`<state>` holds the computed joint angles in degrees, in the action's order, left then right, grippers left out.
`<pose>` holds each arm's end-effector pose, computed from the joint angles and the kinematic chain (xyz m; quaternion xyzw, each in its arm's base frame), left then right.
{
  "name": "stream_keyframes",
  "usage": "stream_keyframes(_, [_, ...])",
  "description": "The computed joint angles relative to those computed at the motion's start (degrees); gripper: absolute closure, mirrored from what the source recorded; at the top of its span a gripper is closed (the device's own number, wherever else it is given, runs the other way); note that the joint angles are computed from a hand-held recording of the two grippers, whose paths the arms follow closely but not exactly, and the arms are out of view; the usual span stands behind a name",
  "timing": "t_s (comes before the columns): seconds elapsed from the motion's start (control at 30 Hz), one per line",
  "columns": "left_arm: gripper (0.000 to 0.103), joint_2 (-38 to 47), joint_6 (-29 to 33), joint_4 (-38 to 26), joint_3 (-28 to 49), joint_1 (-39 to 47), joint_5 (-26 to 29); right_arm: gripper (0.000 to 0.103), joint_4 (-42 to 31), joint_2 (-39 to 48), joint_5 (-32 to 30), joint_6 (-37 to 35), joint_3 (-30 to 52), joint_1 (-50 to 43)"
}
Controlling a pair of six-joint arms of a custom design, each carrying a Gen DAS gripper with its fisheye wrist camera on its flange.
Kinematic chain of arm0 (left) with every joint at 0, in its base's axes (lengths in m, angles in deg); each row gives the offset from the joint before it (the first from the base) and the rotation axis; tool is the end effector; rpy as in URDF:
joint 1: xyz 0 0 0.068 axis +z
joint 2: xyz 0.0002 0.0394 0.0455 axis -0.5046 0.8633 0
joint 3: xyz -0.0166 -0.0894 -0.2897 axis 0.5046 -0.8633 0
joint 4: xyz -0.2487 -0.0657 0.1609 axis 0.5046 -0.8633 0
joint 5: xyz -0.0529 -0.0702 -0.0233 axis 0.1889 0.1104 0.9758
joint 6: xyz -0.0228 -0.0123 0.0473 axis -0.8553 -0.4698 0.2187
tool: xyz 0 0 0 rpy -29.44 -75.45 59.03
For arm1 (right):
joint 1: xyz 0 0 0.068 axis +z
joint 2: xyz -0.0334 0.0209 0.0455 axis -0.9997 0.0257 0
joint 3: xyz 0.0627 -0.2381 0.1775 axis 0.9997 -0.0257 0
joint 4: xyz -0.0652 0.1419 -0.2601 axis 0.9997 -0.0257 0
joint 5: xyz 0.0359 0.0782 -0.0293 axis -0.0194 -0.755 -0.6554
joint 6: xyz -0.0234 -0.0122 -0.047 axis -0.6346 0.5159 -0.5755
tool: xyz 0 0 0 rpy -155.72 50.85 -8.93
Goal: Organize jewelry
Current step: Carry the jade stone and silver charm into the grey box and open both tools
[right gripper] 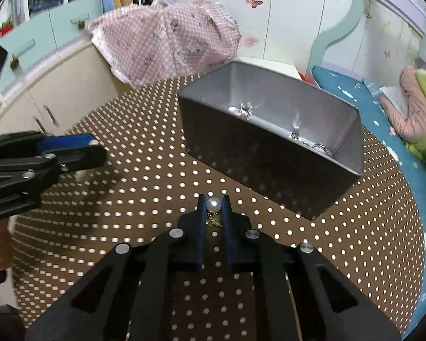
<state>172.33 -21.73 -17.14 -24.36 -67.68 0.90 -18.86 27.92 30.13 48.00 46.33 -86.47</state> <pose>0.2442 -0.1861 0.1037 0.1800 0.9111 -0.1588 0.3351 0.1799 0.0129 0.0957 -0.1065 0.9289 0.0680 0.3482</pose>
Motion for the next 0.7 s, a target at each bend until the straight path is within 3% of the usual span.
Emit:
stream_keyframes(0.17, [0.074,-3.33,0.76,-2.39,1.50,-0.59,-0.45,0.094,-13.43,-14.16,-5.83,-1.15,2.08,-4.33])
stream_keyframes(0.33, [0.074,-7.04,3.53,-5.59,6.09,-1.60,-1.53,0.094,-21.96,-22.22,-11.43,-2.64,7.31,-9.76])
stream_keyframes(0.5, [0.074,-6.41,5.41,-7.70,13.46,-1.88,-0.80,0.093,-21.41,-17.68,-13.89,-3.31,13.64,-13.80])
stream_keyframes(0.7, [0.074,0.84,4.15,-11.65,25.06,-1.50,4.33,0.093,-17.74,-7.46,-16.91,-2.54,18.35,-16.48])
